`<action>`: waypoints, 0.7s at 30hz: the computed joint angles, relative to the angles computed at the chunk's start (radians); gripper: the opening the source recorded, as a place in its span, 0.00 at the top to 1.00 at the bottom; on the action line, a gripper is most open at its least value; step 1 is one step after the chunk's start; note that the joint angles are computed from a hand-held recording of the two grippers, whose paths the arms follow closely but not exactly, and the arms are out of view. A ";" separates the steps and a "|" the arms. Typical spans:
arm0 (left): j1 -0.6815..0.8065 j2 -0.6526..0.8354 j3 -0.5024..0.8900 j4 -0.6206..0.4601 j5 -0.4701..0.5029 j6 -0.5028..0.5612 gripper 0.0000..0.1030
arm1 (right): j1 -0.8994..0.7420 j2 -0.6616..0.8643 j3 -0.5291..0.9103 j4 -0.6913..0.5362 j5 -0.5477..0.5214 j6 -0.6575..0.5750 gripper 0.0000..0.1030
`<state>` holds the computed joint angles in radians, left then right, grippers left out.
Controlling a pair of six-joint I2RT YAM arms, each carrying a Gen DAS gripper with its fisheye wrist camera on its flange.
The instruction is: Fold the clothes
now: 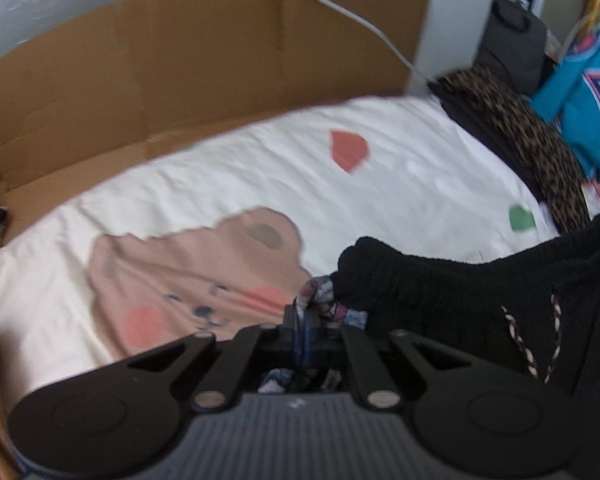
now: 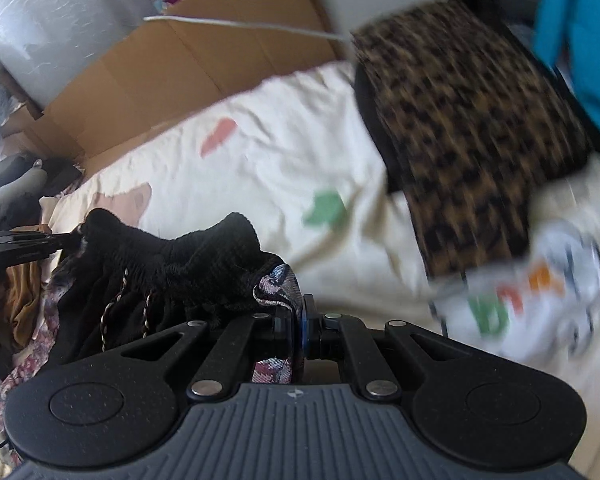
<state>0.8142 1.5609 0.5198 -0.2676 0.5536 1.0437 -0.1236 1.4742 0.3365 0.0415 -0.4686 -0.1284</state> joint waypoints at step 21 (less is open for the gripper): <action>0.045 0.123 0.279 -0.031 -0.067 -0.272 0.97 | 0.414 0.456 0.601 -0.020 0.265 0.348 0.98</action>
<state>0.8588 1.6836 0.7985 -0.2982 0.4867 0.7714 0.2900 1.9303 0.9375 0.0217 -0.2034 0.2198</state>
